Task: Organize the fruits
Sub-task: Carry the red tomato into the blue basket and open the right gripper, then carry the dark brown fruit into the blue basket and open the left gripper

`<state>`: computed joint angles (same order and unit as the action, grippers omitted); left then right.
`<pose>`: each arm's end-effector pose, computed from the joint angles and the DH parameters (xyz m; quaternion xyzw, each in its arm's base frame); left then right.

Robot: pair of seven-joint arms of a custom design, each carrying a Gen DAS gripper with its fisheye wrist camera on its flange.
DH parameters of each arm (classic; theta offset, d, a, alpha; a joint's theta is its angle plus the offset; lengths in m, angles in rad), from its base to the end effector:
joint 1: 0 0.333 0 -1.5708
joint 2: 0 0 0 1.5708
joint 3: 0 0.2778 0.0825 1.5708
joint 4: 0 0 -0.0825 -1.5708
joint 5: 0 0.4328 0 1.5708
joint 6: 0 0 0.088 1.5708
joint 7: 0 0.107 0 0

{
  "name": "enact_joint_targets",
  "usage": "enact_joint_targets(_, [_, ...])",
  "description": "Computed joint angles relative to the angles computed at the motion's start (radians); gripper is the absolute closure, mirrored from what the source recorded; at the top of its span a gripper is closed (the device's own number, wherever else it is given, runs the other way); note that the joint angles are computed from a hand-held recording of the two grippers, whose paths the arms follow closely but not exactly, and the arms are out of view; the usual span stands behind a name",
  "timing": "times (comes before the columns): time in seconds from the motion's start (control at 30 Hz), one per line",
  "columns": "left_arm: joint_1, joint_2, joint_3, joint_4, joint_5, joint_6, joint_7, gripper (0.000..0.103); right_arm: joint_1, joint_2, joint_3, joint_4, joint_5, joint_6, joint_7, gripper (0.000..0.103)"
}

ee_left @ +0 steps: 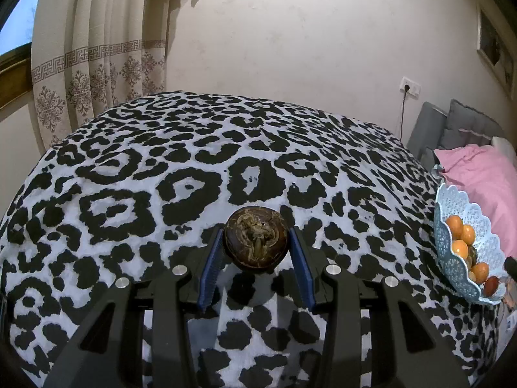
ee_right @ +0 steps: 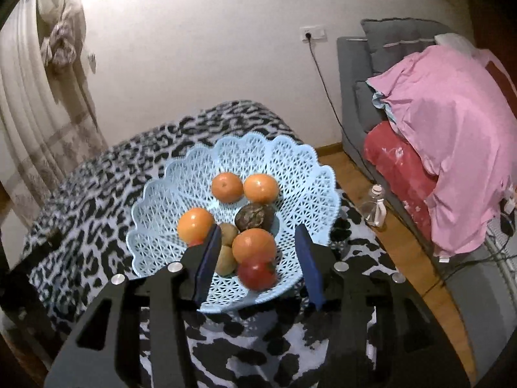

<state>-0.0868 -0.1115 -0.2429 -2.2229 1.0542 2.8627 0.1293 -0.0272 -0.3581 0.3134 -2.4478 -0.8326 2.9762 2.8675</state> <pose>0.5403 -0.2372 0.4210 -0.6879 0.5747 -0.3403 0.2839 0.4904 0.2004 0.4453 -0.5593 0.6913 -0.2743 0.3661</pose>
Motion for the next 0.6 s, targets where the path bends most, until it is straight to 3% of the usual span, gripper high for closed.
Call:
enact_joint_targets(0.13, [-0.001,-0.002,0.001,-0.006,-0.006,0.018,0.008,0.061,-0.12,-0.077,0.112,-0.026,-0.157,-0.014,0.207,0.054])
enact_joint_targets(0.27, [0.001,-0.003,-0.006,-0.005,0.022,0.021,-0.012,0.061,-0.18,-0.155,0.206,-0.048,-0.342,-0.118,0.44,0.044])
enact_joint_targets(0.37, [-0.004,-0.005,-0.01,-0.007,0.037,0.024,-0.015,0.061,-0.163,-0.159,0.222,-0.052,-0.416,-0.174,0.506,0.042])
enact_joint_targets(0.43, [-0.009,-0.009,-0.013,-0.012,0.035,0.026,-0.007,0.061,-0.15,-0.156,0.222,-0.052,-0.466,-0.193,0.545,0.035])
enact_joint_targets(0.6, [-0.025,-0.021,-0.024,-0.022,0.019,0.044,0.023,0.061,-0.109,-0.161,0.184,-0.06,-0.559,-0.198,0.651,0.028])
